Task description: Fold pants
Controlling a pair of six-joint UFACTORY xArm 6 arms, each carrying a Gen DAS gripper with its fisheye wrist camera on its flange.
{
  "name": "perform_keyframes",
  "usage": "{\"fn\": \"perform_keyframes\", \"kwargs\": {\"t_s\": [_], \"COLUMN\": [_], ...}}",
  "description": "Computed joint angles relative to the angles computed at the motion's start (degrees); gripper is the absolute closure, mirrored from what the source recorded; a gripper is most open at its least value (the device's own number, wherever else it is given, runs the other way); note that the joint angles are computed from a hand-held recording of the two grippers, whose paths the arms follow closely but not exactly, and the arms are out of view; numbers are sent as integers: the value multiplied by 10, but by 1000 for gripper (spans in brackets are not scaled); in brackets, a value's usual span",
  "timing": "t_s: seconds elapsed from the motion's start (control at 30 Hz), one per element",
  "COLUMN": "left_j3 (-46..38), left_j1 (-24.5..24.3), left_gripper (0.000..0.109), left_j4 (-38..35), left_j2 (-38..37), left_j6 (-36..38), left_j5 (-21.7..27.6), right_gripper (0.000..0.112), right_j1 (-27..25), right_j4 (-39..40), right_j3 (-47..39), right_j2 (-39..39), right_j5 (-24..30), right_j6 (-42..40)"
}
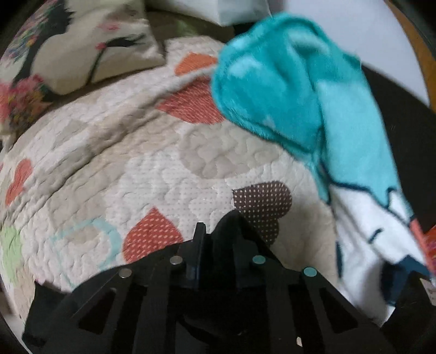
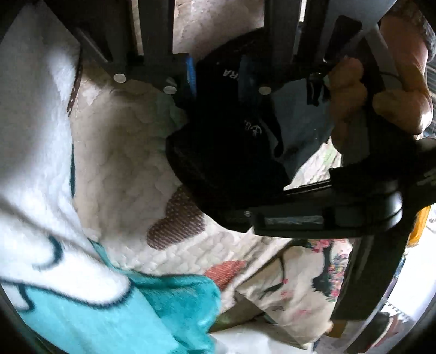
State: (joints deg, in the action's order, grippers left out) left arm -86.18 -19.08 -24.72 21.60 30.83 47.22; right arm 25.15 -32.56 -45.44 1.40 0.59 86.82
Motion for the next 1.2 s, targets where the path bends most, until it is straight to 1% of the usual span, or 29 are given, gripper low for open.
{"fn": "perform_keyframes", "kwargs": {"t_s": [0.07,0.13,0.2,0.27,0.37,0.47,0.6,0.73,0.93,1.13,1.2], "left_j3": [20,31,52,67,84,101,123,134,134,123,118], "left_j1": [12,28,49,73,124,167,232,283,334,367,380], "left_gripper": [92,93,93,95,95,95,95,96,96,96,96], "left_j4": [-20,-43,-68,-96,-141,-174,-205,-239,-279,-299,-308], "left_j2": [-26,-46,-75,-99,-129,-146,-155,-149,-123,-94,-87], "left_j6": [10,21,34,47,67,78,86,92,97,88,76], "left_j5": [-5,0,4,14,32,43,58,77,97,117,132], "right_gripper": [90,91,91,92,92,92,93,94,94,94,94], "right_j1": [1,9,25,42,75,110,151,182,217,232,236], "right_j4": [-82,-129,-156,-166,-163,-145,-82,-37,-4,9,16], "right_j3": [-16,-29,-44,-61,-97,-143,-213,-273,-367,-422,-433], "right_j2": [-9,-16,-23,-28,-24,-1,55,111,193,239,247], "right_j5": [14,30,50,68,98,117,132,156,204,244,253], "right_j6": [44,63,62,40,-27,-106,-228,-318,-402,-456,-467]}}
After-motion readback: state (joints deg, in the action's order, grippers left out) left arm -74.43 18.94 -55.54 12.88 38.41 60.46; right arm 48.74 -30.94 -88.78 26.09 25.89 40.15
